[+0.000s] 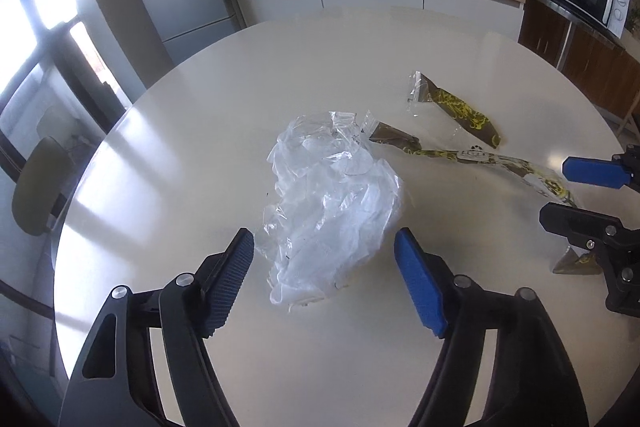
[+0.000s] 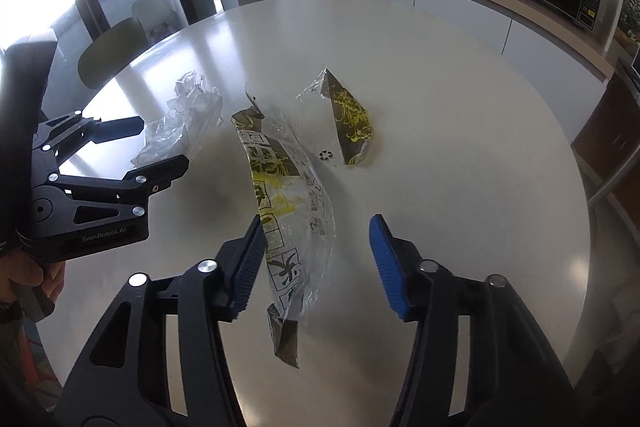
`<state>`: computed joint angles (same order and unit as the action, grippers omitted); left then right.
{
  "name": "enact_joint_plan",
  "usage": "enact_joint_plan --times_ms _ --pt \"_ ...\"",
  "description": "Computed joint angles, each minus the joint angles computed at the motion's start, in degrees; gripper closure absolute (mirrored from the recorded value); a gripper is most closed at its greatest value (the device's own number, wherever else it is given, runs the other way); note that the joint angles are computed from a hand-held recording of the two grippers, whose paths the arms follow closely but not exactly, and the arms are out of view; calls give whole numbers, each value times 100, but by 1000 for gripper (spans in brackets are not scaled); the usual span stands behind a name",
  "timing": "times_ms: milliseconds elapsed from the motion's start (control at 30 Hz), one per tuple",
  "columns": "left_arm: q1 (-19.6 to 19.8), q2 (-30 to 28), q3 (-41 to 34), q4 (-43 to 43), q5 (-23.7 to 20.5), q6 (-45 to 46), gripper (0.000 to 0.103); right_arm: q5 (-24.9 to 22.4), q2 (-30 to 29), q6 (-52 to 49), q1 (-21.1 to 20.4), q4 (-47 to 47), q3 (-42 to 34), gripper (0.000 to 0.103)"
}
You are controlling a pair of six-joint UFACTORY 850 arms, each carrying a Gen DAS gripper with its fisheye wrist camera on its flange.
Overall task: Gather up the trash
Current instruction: 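Grasp the clear plastic bag with the left tool while the right tool grasps the yellow wrapper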
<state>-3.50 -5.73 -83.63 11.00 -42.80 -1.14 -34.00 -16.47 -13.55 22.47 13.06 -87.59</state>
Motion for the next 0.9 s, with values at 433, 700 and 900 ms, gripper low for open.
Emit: enact_joint_plan --times_ms 433,700,900 --pt "86 149 181 8 226 -292 80 73 71 -208 44 261 177 99" --pt "351 914 799 -658 265 -241 87 338 562 -470 34 707 633 100" --pt "570 1481 1249 -999 270 -262 87 479 1016 -624 43 1035 1138 100"
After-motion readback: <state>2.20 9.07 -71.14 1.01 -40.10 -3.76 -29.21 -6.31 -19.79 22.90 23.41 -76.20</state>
